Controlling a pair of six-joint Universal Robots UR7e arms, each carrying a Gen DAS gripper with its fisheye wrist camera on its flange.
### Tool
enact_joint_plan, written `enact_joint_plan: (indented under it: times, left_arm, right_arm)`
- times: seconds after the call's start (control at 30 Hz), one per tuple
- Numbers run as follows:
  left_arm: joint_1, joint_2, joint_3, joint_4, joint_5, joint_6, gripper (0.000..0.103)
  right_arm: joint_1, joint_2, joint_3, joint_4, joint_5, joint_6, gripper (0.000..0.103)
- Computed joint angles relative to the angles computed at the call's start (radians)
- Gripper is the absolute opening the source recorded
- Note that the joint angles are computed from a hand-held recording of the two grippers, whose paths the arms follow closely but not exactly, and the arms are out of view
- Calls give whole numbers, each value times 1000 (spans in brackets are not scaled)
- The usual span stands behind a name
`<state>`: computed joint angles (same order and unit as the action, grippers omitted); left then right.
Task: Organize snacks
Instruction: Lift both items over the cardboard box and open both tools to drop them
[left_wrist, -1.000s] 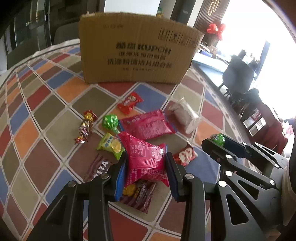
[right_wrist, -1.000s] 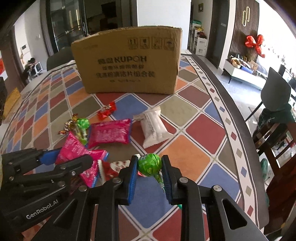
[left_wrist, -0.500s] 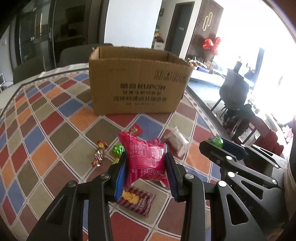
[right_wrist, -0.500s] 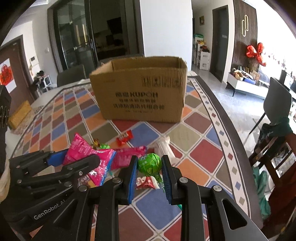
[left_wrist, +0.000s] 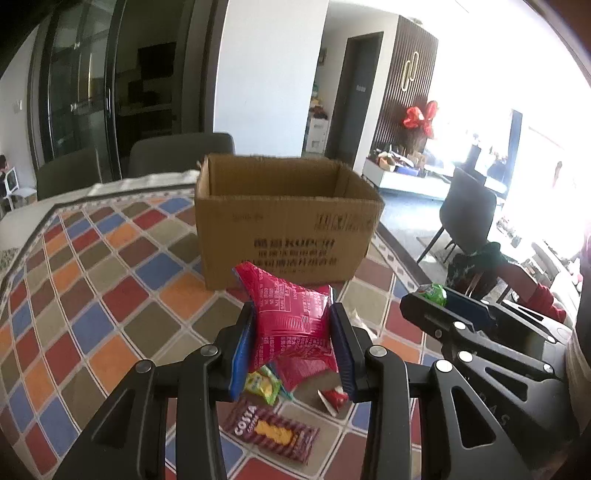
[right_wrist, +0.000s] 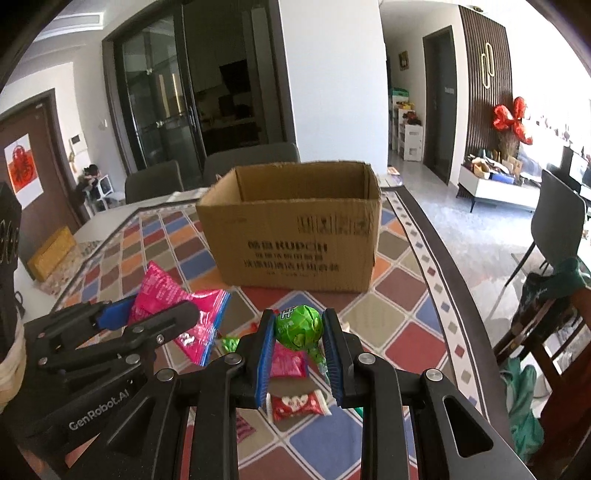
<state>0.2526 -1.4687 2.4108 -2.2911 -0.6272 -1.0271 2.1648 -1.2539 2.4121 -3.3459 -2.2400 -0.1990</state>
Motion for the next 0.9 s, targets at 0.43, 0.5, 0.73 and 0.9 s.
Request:
enact_joint_plan:
  times: [0.43, 0.5, 0.73, 0.9]
  left_arm:
    - [54, 26, -77, -103, 101, 179, 39]
    - [69, 36, -93, -131, 109, 220, 39]
    - [141, 72, -159, -238, 102, 361, 39]
    - [178, 108, -208, -282, 112, 445, 39]
  right_arm:
    - [8, 41, -122, -17, 23, -61, 27]
    - [6, 51, -149, -13, 26, -74, 27]
    - [-5, 100, -252, 13, 39, -109, 27]
    - [-8, 131, -316, 31, 44, -131, 27]
